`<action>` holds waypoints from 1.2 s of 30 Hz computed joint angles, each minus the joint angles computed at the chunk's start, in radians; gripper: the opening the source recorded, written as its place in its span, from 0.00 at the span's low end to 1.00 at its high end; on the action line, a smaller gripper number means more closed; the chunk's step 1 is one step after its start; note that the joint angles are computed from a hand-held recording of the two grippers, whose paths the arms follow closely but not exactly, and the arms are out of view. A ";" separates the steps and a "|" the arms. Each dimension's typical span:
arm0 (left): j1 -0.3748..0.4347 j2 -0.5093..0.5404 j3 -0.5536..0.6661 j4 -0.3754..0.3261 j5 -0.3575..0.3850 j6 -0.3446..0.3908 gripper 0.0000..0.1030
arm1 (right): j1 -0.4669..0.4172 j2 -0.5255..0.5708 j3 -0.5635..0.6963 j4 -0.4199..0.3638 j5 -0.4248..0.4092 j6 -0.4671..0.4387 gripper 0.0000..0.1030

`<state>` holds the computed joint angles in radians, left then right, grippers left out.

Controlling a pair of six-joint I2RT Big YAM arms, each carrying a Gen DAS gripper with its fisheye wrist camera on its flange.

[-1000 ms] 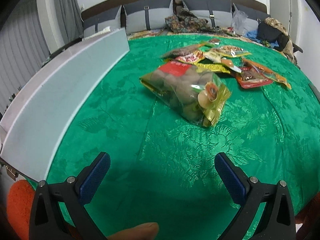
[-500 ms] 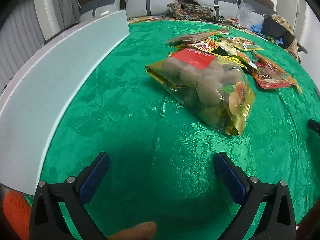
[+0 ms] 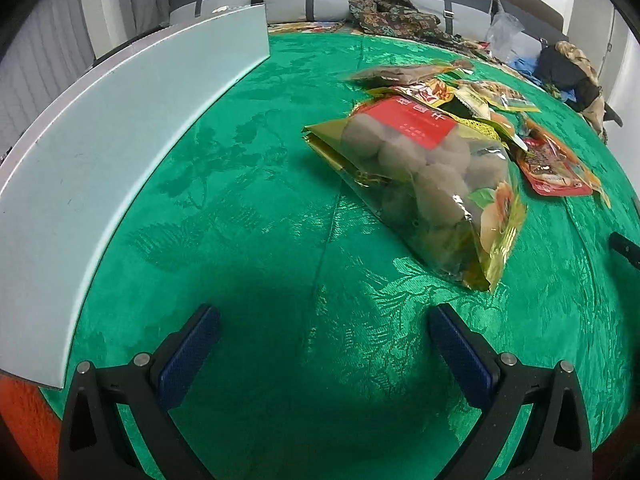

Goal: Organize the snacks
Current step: 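Move the left tool toward the dried longan bag and close on it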

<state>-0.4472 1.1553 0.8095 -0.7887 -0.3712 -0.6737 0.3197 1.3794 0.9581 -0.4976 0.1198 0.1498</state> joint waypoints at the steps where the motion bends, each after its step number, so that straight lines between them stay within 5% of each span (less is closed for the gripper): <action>1: -0.002 0.000 -0.002 0.003 -0.006 -0.005 1.00 | 0.000 0.000 0.000 -0.001 0.001 -0.001 0.87; 19: -0.017 -0.004 -0.006 -0.005 -0.028 -0.047 1.00 | -0.002 0.002 0.002 0.001 -0.001 -0.001 0.88; 24: -0.007 -0.014 -0.001 -0.023 0.028 0.001 1.00 | -0.002 0.003 0.002 0.001 -0.001 -0.001 0.88; 32: 0.036 -0.081 -0.019 0.094 0.241 0.042 1.00 | -0.002 0.002 0.002 0.001 -0.001 -0.001 0.88; 36: 0.040 -0.021 0.091 0.122 0.227 0.078 1.00 | -0.002 0.002 0.002 0.001 -0.001 -0.001 0.88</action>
